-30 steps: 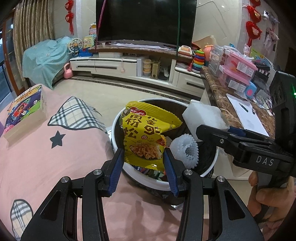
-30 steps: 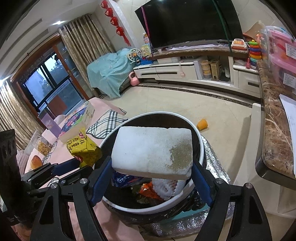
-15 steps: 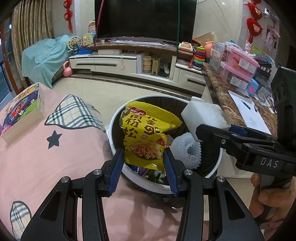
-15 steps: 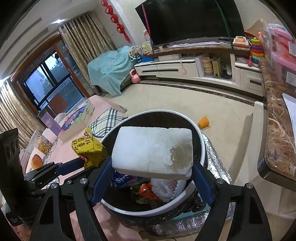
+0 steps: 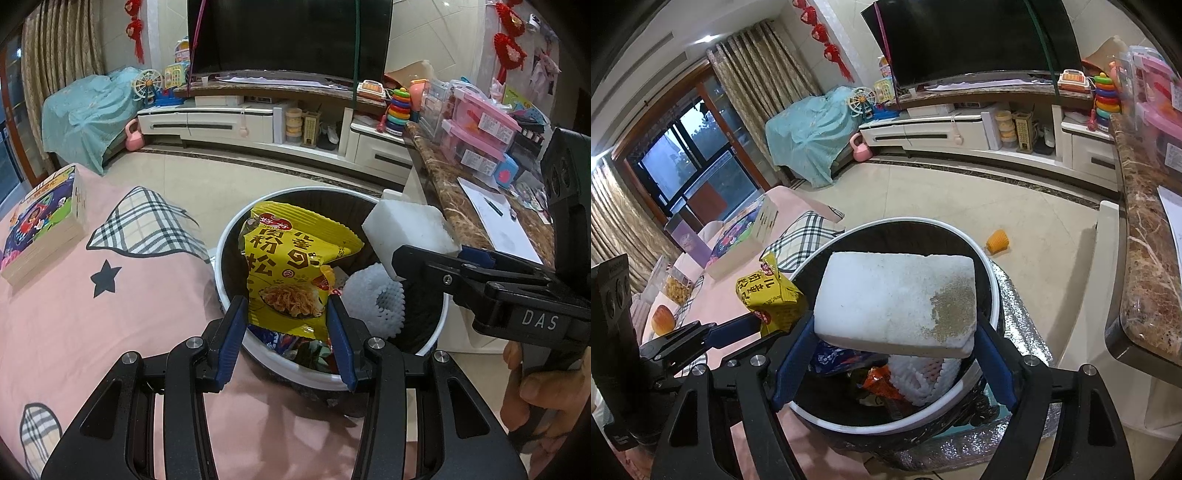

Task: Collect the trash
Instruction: 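Carry yellow chip bag and white foam block over the bin with both tools, then open both tools to drop the chip bag and foam block into the bin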

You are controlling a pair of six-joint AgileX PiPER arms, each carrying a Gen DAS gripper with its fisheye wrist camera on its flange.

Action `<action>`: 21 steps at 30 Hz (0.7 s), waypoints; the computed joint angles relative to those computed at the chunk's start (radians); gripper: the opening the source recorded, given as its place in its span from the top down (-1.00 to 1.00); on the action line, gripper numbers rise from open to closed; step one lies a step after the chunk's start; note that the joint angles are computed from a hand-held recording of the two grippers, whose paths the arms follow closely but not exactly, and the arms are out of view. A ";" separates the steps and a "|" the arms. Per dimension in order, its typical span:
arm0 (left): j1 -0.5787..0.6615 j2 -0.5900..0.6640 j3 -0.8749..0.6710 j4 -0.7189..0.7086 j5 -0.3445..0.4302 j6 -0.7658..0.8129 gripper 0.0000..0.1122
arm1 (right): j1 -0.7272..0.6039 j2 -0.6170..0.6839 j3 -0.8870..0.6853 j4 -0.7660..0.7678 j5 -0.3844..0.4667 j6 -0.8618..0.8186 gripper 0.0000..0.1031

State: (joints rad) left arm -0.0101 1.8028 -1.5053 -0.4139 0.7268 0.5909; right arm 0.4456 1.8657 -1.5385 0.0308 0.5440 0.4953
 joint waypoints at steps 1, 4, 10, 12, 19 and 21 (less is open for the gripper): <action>0.000 0.001 -0.001 0.001 0.000 0.000 0.24 | 0.000 0.000 0.001 0.001 -0.001 0.000 -0.62; 0.000 0.006 -0.004 0.002 0.002 0.000 0.24 | -0.001 0.003 0.000 0.007 -0.001 -0.003 -0.62; 0.003 0.015 -0.016 0.004 0.010 -0.009 0.22 | -0.003 0.008 -0.010 0.013 0.002 -0.011 -0.62; 0.006 0.021 -0.024 0.008 0.017 -0.015 0.20 | -0.007 0.012 -0.015 0.024 0.003 -0.015 -0.64; 0.022 0.004 -0.005 -0.012 0.008 0.006 -0.09 | -0.013 0.018 -0.017 0.027 0.001 0.010 -0.69; 0.036 -0.008 0.012 -0.027 0.006 0.020 -0.12 | -0.011 0.016 -0.015 0.023 -0.001 0.017 -0.69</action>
